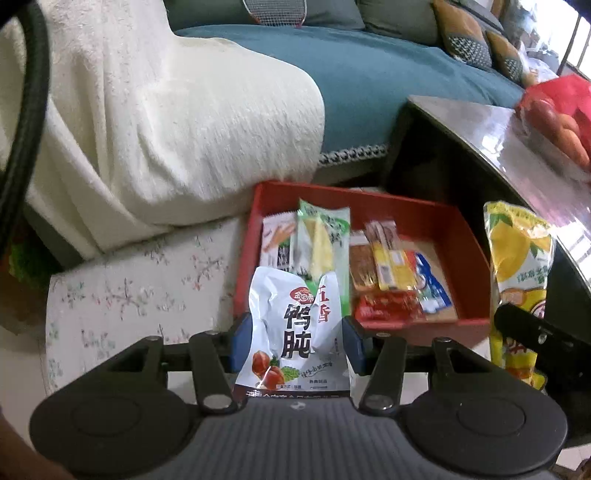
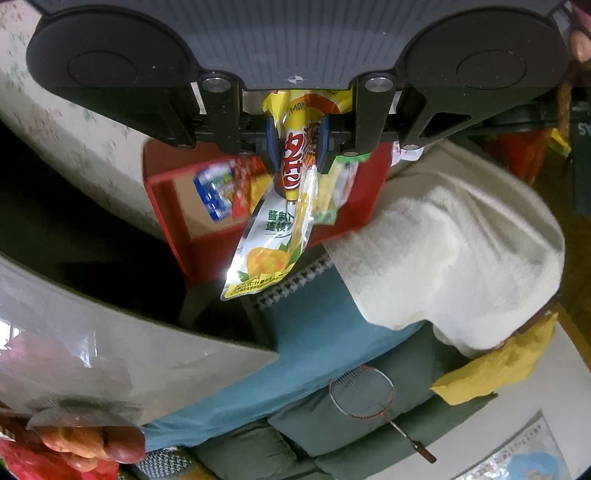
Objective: Organize snacks
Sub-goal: 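Lower both packets into the red box and open both tools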
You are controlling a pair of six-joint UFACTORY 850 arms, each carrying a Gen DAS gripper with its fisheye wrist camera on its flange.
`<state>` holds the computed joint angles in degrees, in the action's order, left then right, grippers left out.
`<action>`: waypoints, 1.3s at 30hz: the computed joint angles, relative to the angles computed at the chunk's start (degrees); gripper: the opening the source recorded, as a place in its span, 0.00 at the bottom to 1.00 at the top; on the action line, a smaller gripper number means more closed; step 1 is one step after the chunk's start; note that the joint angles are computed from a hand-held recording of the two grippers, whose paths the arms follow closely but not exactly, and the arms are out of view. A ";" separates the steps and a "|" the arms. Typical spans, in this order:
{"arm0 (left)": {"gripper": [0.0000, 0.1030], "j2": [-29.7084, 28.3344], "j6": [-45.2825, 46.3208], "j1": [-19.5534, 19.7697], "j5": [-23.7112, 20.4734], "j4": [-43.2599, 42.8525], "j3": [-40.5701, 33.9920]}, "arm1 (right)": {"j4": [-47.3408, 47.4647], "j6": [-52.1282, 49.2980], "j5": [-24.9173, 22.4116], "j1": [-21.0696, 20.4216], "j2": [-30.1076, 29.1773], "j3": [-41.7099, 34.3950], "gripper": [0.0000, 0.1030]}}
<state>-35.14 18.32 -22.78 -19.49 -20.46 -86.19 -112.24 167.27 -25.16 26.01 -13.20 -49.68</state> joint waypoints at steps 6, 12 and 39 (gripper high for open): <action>0.43 -1.82 -4.24 -0.65 2.98 5.33 -3.24 | -1.41 -2.31 0.19 -1.85 -2.82 -4.17 0.29; 0.44 -4.34 -6.30 -0.77 2.53 6.97 -6.98 | -1.11 -4.62 1.20 -3.11 -4.69 -6.51 0.29; 0.48 -10.15 -10.36 -1.63 -0.69 12.72 -14.32 | 12.96 -21.72 4.38 -5.43 -10.60 -12.51 0.50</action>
<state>-45.30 7.96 -24.41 -20.17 -7.74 -100.52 -99.27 145.55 -20.79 20.58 -23.80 -62.19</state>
